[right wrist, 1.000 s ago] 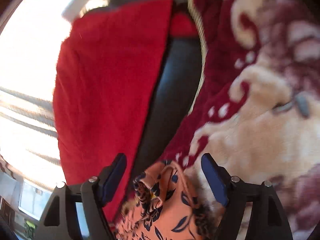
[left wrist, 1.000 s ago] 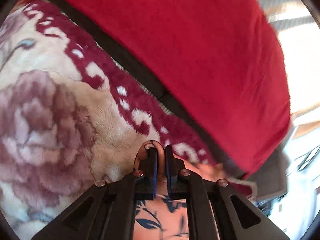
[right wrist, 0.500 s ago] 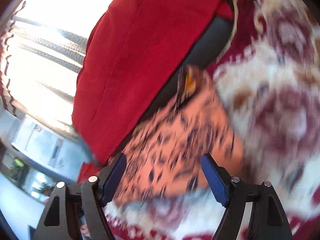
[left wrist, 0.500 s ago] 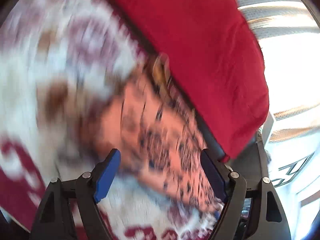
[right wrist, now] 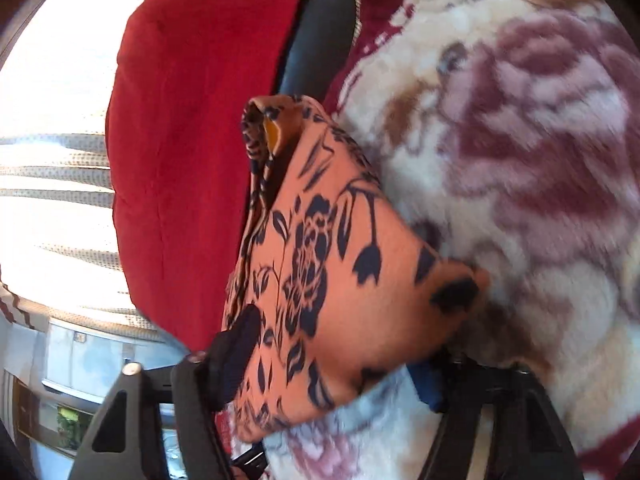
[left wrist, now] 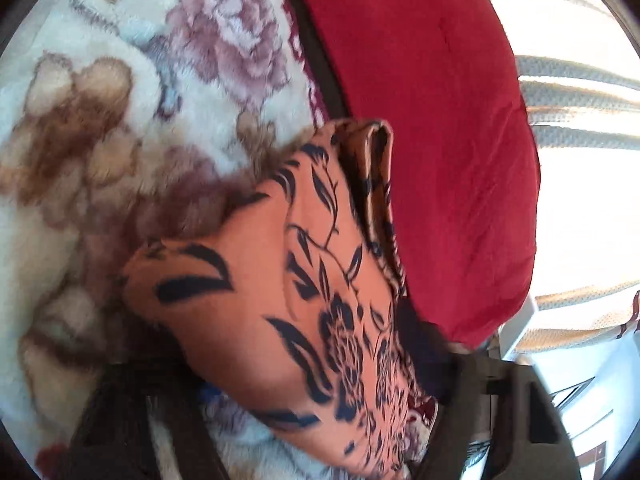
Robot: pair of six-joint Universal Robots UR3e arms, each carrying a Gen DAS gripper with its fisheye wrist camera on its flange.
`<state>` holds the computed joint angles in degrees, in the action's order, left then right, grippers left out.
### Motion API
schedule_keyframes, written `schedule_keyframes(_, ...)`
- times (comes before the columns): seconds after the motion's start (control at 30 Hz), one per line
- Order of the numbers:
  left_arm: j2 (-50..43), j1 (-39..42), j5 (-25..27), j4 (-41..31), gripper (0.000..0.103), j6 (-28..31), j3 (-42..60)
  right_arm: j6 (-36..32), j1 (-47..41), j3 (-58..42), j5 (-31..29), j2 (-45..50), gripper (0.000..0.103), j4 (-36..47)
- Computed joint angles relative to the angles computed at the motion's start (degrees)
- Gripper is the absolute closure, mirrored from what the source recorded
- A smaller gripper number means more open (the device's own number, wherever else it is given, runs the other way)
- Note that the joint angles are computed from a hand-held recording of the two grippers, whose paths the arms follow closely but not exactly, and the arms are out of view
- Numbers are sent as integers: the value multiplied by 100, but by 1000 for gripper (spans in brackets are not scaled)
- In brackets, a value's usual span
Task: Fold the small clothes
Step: 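Fold the lifted hem over onto the collar with both grippers and release, then lower both open grippers onto the folded blouse and press it flat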
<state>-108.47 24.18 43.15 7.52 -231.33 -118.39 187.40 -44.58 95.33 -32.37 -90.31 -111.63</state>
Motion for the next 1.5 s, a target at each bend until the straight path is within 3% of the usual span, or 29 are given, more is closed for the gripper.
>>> schedule_keyframes(0.03, -37, -65, 97, -176, 77, 115, 119, 177, 148, -96, -225, 140, 77, -269)
schedule_keyframes(0.07, -39, -128, 203, -398, 82, 277, 193, 290, 274, -269, -408, 309, 77, -353)
schedule_keyframes(0.2, -306, -229, -11, 770, 87, -395, 411, 823, 408, -214, -332, 249, 81, -1353)
schedule_keyframes(0.33, 161, -213, -59, 1846, 86, -176, 555, 1781, -158, 450, 863, -278, 83, -4149)
schedule_keyframes(0.37, 166, -251, -16, 1674, 86, -122, 592, 1726, -208, 467, 872, -334, 83, -4357)
schedule_keyframes(0.4, 211, -268, 7, 1173, 86, 46, 634, 1505, -187, 452, 731, -382, 83, -4084)
schedule_keyframes(0.5, 255, -444, 496, -1235, 87, 783, 904, 717, -27, 123, 244, -204, 83, -1951)
schedule_keyframes(0.57, 261, -410, 490, -1429, 87, 696, 696, 191, -50, 2, 150, -201, 83, -1006)
schedule_keyframes(0.63, 184, -481, 531, -1405, 83, 648, 759, 54, 3, -73, 39, -208, 80, -844)
schedule_keyframes(0.67, 192, -529, 608, -1552, 78, 714, 858, -6, -23, -125, 37, -212, 79, -676)
schedule_keyframes(0.7, 257, -520, 601, -1635, 59, 769, 823, 8, -26, -181, 3, -173, 79, -437)
schedule_keyframes(0.73, 260, -559, 612, -1765, 34, 759, 894, -66, -76, -250, 2, -125, 73, -177)
schedule_keyframes(0.77, 142, -604, 561, -1657, 29, 644, 926, -21, -54, -491, -61, 19, 69, 69)
schedule_keyframes(0.8, -8, -689, 590, -1501, 29, 546, 990, 107, 36, -609, -161, 197, 52, 76)
schedule_keyframes(0.83, -86, -765, 654, -1455, 31, 596, 1089, 243, 133, -702, -254, 364, 27, 41)
schedule_keyframes(0.87, -76, -827, 702, -1339, 32, 639, 1042, 453, 211, -654, -275, 460, 26, -175)
schedule_keyframes(0.9, -197, -881, 755, -1168, 48, 679, 1157, 610, 272, -545, -271, 494, 26, -540)
schedule_keyframes(0.93, -265, -945, 877, -1300, 74, 756, 1338, 728, 379, -456, -335, 523, 34, -981)
schedule_keyframes(0.97, -277, -993, 1026, -1485, 84, 848, 1462, 707, 468, -414, -413, 543, 45, -1289)
schedule_keyframes(1.0, -271, -976, 1036, -1482, 85, 866, 1453, 541, 542, -472, -543, 529, 85, -1325)
schedule_keyframes(1.1, -259, -835, 822, -799, 88, 856, 1043, 389, 654, -367, -855, 238, 86, -1636)
schedule_keyframes(1.23, 737, -719, 811, -1084, 87, 1545, 316, -171, 335, 244, -499, -860, 86, -1466)
schedule_keyframes(1.3, 1253, -654, 931, -2152, 85, 2064, 140, -814, 63, 365, -403, -1370, 86, -692)
schedule_keyframes(1.37, 1526, -534, 924, -3239, 83, 2574, 23, -1875, -268, 196, -547, -1720, 85, 778)
schedule_keyframes(1.43, 1950, -127, 633, -3799, 65, 2825, -365, -2397, -294, -244, -1050, -1490, 82, 1937)
schedule_keyframes(1.5, 2561, 360, 478, -4563, 61, 3140, -554, -2768, -633, -534, -940, -1269, 80, 3027)
